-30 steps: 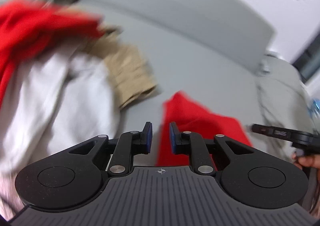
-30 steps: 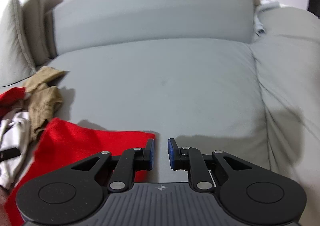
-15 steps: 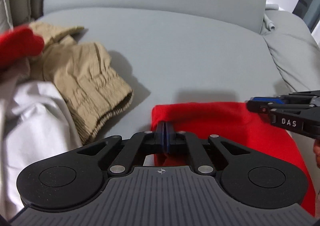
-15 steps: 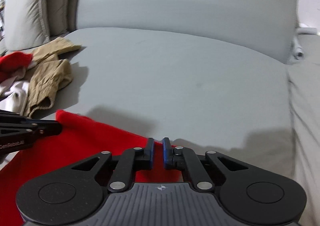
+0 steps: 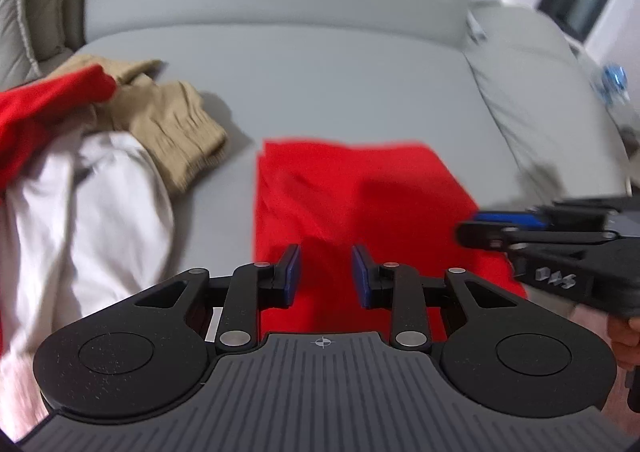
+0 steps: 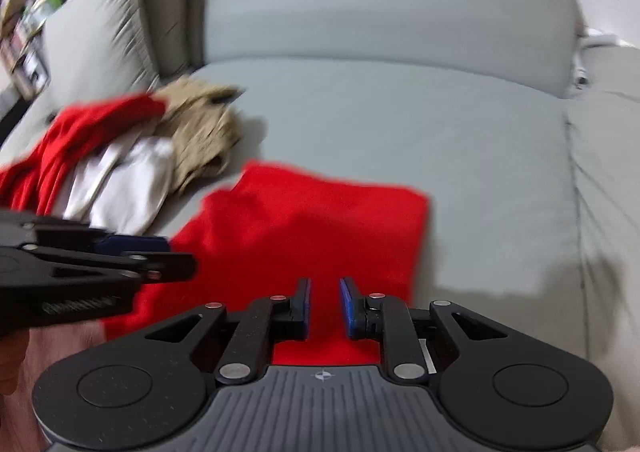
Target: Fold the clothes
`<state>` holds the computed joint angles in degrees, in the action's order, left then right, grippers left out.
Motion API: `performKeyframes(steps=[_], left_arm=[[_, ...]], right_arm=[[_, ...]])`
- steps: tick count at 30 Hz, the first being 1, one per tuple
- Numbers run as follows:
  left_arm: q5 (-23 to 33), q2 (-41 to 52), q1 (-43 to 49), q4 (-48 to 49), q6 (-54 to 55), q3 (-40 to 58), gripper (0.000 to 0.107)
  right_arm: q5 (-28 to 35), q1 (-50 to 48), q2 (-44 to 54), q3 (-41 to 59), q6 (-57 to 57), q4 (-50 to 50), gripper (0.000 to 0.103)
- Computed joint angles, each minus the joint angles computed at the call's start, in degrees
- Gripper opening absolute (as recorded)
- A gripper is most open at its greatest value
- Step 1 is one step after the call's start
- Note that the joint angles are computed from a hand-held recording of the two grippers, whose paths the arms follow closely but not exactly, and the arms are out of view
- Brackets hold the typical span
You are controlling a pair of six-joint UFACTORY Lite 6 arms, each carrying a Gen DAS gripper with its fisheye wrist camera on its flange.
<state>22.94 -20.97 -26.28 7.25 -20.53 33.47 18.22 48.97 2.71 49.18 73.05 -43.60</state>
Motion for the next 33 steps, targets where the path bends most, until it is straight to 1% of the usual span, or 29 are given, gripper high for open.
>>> performKeyframes(steps=[1, 3, 4, 5, 6, 8, 9, 10, 11, 12, 13, 14, 15, 17, 19, 23, 25, 26, 27, 28, 29, 31, 33], left_arm=[[-0.32, 0.45, -1.68, 4.28, -3.8, -1.02, 0.035], [-1.01, -1.08, -3.02, 8.25, -5.8, -3.82, 0.035], [-0.43, -1.85, -2.76, 7.19, -5.04, -3.92, 0.035], [0.97, -2.41, -2.21, 5.04, -3.7, -3.23, 0.035], [1.8, -3.11, -1.98, 4.36, -3.57, -3.04, 0.035], [4.93, -7.28, -1.67, 4.06, -4.24, -3.5, 0.035], [6.38, -9.57, -1.5, 3.77, -4.23, -3.99, 0.036], [8.12, -12.94, -0.86, 1.48, -2.43, -4.97, 0.036], [10.24, -16.84, 0.4, -2.21, 0.32, -6.17, 0.036], [11.41, -18.54, 0.84, -3.51, 1.08, -6.69, 0.038], [13.85, -21.62, 0.35, -4.0, 0.25, -7.72, 0.039], [15.83, -23.71, -1.33, -2.81, -2.05, -8.4, 0.04], [16.15, -23.97, -1.66, -2.46, -2.49, -8.58, 0.043], [18.83, -26.39, -5.64, 1.38, -8.03, -9.76, 0.046], [20.05, -27.54, -6.73, 2.8, -10.25, -10.57, 0.049], [22.41, -29.22, -6.14, 5.74, -15.5, -11.74, 0.052], [23.99, -30.42, -7.96, 7.91, -18.8, -11.66, 0.053], [24.74, -30.77, -9.73, 9.48, -20.82, -11.39, 0.053], [25.22, -30.52, -11.92, 11.35, -22.85, -10.94, 0.053], [25.73, -30.23, -14.07, 13.16, -24.79, -10.47, 0.053], [26.13, -29.67, -16.09, 14.96, -26.58, -9.95, 0.053], [25.18, -25.91, -18.73, 18.64, -28.98, -8.47, 0.054], [25.45, -20.11, -21.1, 22.97, -32.35, -6.48, 0.054]], right_arm=[[1.08, 1.78, 1.27, 0.34, 0.27, 0.13, 0.018], [2.62, 2.93, 1.42, -0.2, 1.47, -1.72, 0.014], [3.98, 3.08, 1.1, 0.25, 0.19, -0.38, 0.014], [6.93, 3.43, 0.63, 1.55, -3.29, 3.36, 0.014], [8.93, 3.78, 0.07, 2.13, -4.82, 4.85, 0.015], [13.4, 5.43, -3.28, 1.75, -5.48, 6.05, 0.019], [14.19, 6.22, -5.52, 0.64, -4.76, 6.16, 0.023], [14.26, 6.82, -7.15, -0.46, -3.98, 6.26, 0.027], [14.37, 8.08, -9.35, -2.08, -2.27, 6.24, 0.029], [14.58, 9.42, -11.53, -3.61, -0.49, 6.19, 0.031], [14.93, 11.04, -13.41, -5.0, 1.7, 6.0, 0.032], [15.38, 12.98, -14.16, -5.9, 4.36, 5.75, 0.032], [15.55, 13.97, -14.05, -6.06, 5.46, 6.17, 0.032], [15.8, 14.92, -14.01, -6.27, 5.72, 8.55, 0.034], [16.02, 15.19, -14.55, -6.57, 5.78, 10.68, 0.039], [18.19, 16.35, -17.41, -8.2, 9.88, 9.79, 0.039], [18.15, 16.26, -18.57, -9.22, 10.97, 9.57, 0.038], [17.17, 15.94, -18.97, -9.84, 10.8, 9.82, 0.036], [15.59, 15.62, -19.74, -10.82, 10.62, 9.95, 0.023], [15.11, 15.83, -19.89, -11.04, 11.01, 9.34, 0.014], [14.76, 16.07, -19.82, -11.08, 11.3, 8.72, 0.014], [14.88, 16.21, -18.26, -9.91, 10.47, 7.77, 0.014], [14.97, 15.81, -16.43, -8.35, 9.19, 6.99, 0.015]])
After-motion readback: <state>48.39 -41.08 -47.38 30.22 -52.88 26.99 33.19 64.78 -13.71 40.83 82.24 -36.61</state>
